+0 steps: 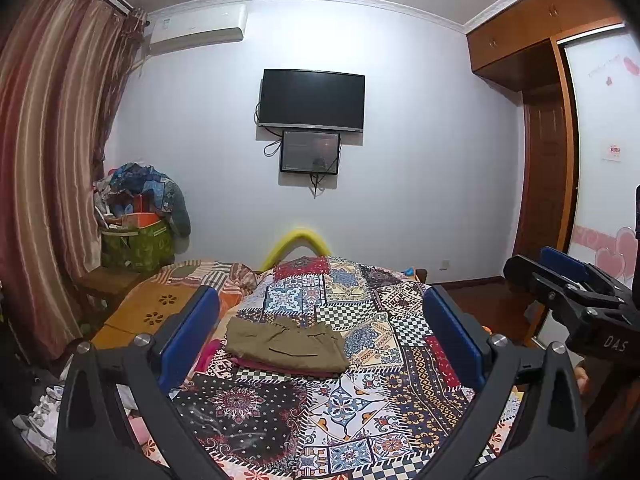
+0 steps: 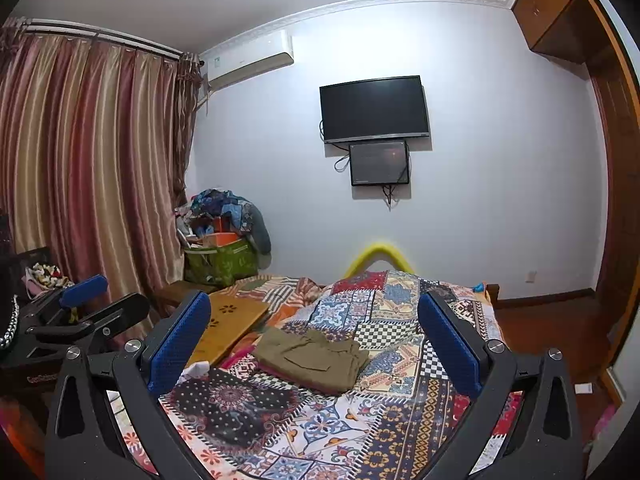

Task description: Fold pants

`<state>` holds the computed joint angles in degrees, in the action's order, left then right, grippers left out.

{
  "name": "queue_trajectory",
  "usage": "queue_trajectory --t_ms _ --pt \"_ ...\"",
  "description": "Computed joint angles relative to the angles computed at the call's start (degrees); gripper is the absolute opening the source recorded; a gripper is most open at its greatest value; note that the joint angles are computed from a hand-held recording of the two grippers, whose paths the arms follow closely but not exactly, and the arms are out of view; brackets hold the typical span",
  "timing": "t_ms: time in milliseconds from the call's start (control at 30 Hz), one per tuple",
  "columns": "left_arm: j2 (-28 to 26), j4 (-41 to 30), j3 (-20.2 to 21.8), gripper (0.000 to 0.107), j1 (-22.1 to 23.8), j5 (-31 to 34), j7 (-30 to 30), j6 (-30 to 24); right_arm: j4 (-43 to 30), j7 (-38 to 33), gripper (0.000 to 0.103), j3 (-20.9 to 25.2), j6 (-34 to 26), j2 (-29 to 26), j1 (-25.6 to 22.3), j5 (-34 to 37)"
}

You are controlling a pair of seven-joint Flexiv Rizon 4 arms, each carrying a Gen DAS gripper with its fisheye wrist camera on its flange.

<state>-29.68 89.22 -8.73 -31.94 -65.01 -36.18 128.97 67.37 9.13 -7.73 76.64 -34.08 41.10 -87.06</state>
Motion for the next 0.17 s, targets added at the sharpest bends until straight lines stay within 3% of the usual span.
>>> queue_trajectory --t_ms 167 --pt "-0.1 0.0 0.1 0.103 -0.1 -0.2 -0.1 -0.2 0.3 0.1 0.103 0.0 -0.1 0.1 0.0 0.0"
